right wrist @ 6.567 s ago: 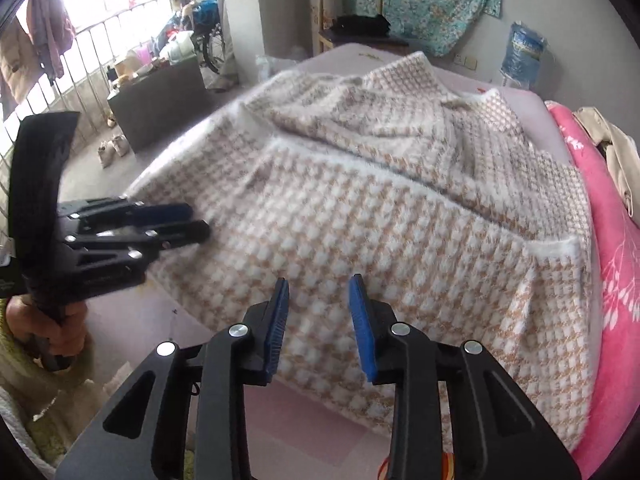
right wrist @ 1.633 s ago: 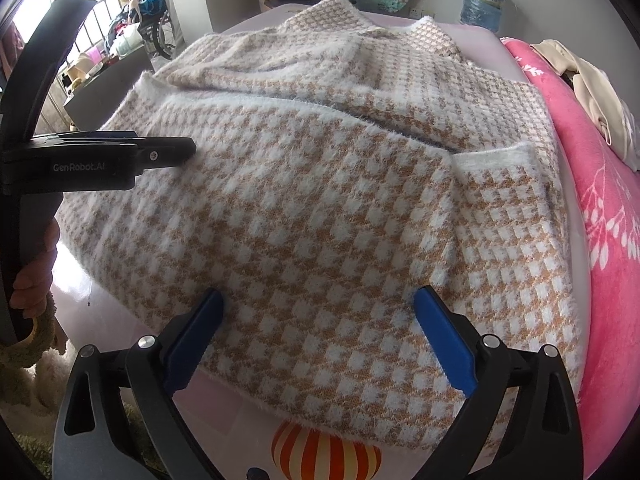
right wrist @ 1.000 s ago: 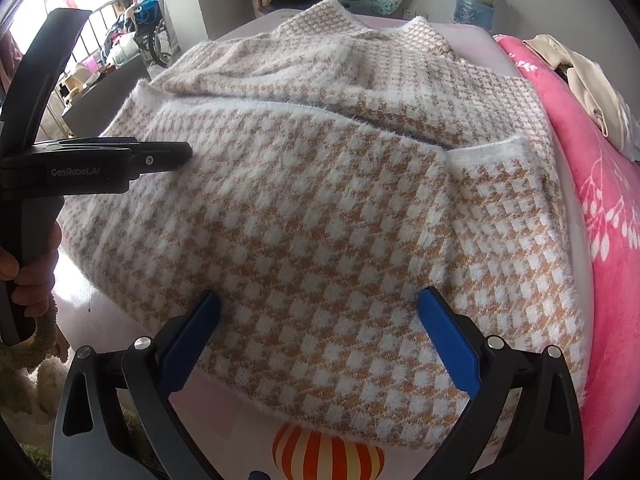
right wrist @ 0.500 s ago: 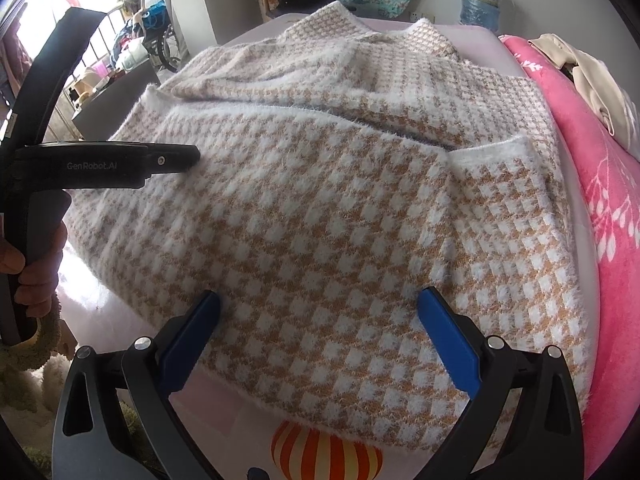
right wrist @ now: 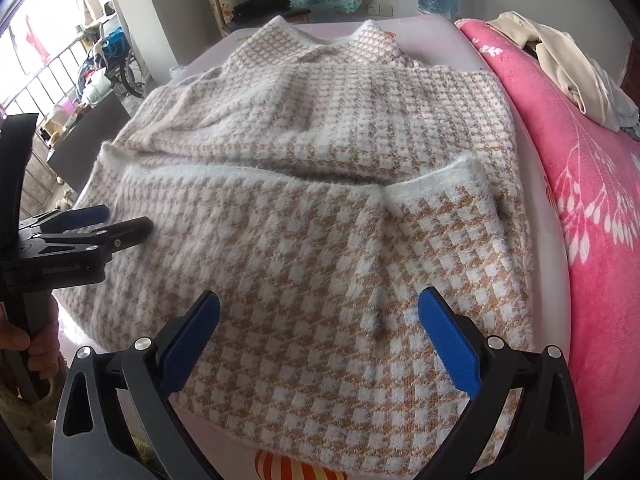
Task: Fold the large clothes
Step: 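Press both open tools flat on the coat to smooth it, then move both tools up the coat to its collar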
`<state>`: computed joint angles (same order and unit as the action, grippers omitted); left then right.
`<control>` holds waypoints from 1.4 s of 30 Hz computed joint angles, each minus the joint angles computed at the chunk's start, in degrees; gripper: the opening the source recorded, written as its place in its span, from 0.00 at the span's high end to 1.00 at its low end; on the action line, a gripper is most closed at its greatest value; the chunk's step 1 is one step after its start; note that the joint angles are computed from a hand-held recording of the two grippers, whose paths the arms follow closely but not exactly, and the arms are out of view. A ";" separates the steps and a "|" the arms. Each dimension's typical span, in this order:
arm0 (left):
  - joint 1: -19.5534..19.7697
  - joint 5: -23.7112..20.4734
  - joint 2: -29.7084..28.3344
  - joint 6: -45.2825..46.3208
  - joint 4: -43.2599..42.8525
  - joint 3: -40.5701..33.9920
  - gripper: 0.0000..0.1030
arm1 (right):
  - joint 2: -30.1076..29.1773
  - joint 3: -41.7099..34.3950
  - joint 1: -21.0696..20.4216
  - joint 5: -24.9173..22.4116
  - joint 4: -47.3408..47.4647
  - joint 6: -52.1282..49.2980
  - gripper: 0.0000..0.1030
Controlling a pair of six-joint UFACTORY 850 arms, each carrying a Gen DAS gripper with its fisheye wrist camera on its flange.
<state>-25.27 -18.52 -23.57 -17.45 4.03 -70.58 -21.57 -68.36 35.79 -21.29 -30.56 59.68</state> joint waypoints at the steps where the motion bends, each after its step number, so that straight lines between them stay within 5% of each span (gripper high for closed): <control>1: 0.08 0.07 0.04 0.56 -0.42 0.08 0.06 | -0.50 -0.38 -0.09 -0.03 0.90 -0.85 0.06; 19: 0.43 0.84 0.18 4.11 -3.26 0.43 0.06 | -1.55 -1.13 -1.51 0.33 11.62 -9.83 0.06; 32: 1.39 5.99 2.70 8.58 -4.69 3.19 0.07 | -1.22 -0.29 -1.09 1.23 7.72 -6.01 0.06; 42: 4.78 13.32 7.27 33.80 -27.42 3.35 0.07 | -1.16 -2.40 -1.80 -0.42 12.93 -10.56 0.06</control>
<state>-20.49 -5.20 -16.31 16.35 -23.39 -67.23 -22.73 -70.76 33.99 -21.71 -17.62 49.12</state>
